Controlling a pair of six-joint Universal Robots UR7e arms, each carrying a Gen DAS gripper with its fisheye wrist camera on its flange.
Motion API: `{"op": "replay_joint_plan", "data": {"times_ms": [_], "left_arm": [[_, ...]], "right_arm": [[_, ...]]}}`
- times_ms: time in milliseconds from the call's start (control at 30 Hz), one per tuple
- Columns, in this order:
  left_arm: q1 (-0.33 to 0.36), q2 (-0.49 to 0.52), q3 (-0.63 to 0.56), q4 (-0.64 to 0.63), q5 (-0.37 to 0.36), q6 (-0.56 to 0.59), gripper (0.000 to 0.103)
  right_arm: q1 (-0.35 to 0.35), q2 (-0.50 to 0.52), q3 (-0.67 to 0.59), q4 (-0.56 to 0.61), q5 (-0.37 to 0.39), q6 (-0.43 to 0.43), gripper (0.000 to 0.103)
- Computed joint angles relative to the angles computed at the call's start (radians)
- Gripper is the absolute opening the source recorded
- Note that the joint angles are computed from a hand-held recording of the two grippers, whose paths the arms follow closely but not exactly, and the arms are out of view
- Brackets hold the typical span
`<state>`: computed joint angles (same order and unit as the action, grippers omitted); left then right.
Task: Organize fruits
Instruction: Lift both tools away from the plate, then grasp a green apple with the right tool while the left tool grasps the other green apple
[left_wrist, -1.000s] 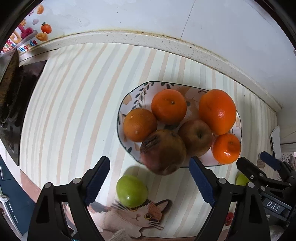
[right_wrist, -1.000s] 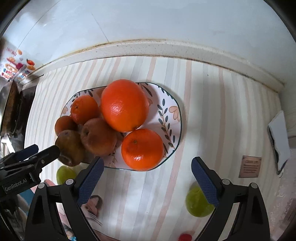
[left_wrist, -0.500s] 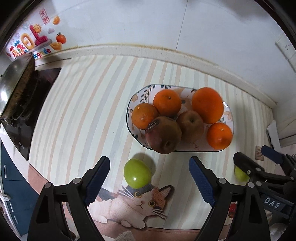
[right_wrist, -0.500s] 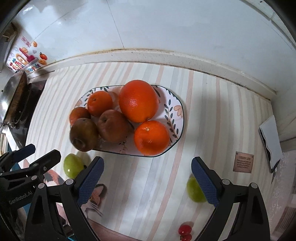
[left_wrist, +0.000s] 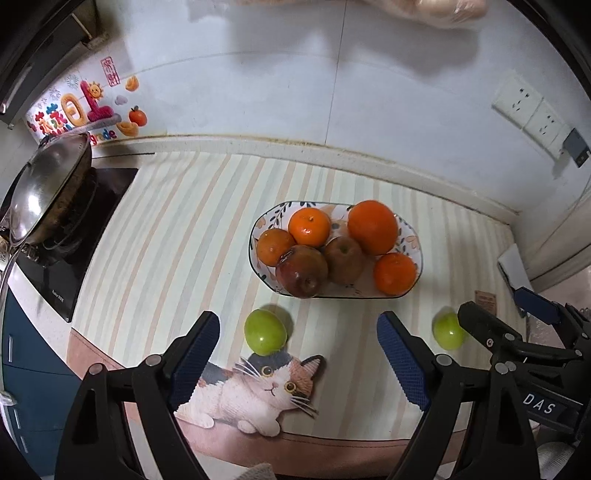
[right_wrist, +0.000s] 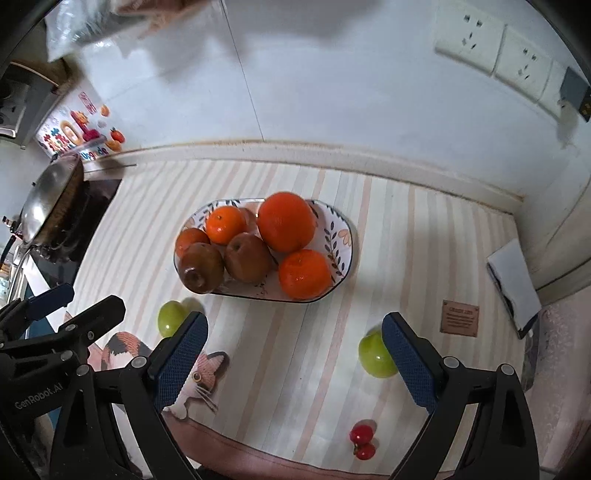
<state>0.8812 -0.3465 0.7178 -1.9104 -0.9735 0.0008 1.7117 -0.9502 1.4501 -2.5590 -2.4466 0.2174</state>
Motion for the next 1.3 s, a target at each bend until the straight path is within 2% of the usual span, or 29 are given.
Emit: {"op": "replay_joint_plan", "data": {"times_ms": [100,400,567,700,933,1167,1300], "left_arm": [[-0.007,-0.035,0.049,-0.044,-0.004,0.001,0.087],[-0.036,-0.133,0.196,-0.176,0.007,0.038,0.087],[-0.043,-0.156,0.234,-0.204,0.003,0.039,0.087],[-0.041,-0.156,0.232,-0.194,-0.004,0.029,0.087],[-0.018,-0.111,0.186,-0.12,0.037,-0.02,0.087],[0.034,-0.041,0.109,0.037,0.069,-0.104,0.087],[0.065,0.004,0.046,0.138,0.083,-0.166,0.087]], "right_arm": [[0.023,-0.012,0.02,-0.038,-0.029,-0.018,0.097],[0.072,-0.051,0.06,-0.104,-0.047,-0.047,0.097],[0.092,-0.061,0.073,-0.126,-0.057,-0.056,0.097],[0.081,-0.075,0.084,-0.117,-0.032,-0.038,0.097],[0.0,-0.13,0.147,-0.1,0.048,0.047,0.097],[-0.151,-0.179,0.233,-0.034,0.117,0.18,0.097],[-0.235,-0.161,0.228,-0.01,0.183,0.206,0.087]]}}
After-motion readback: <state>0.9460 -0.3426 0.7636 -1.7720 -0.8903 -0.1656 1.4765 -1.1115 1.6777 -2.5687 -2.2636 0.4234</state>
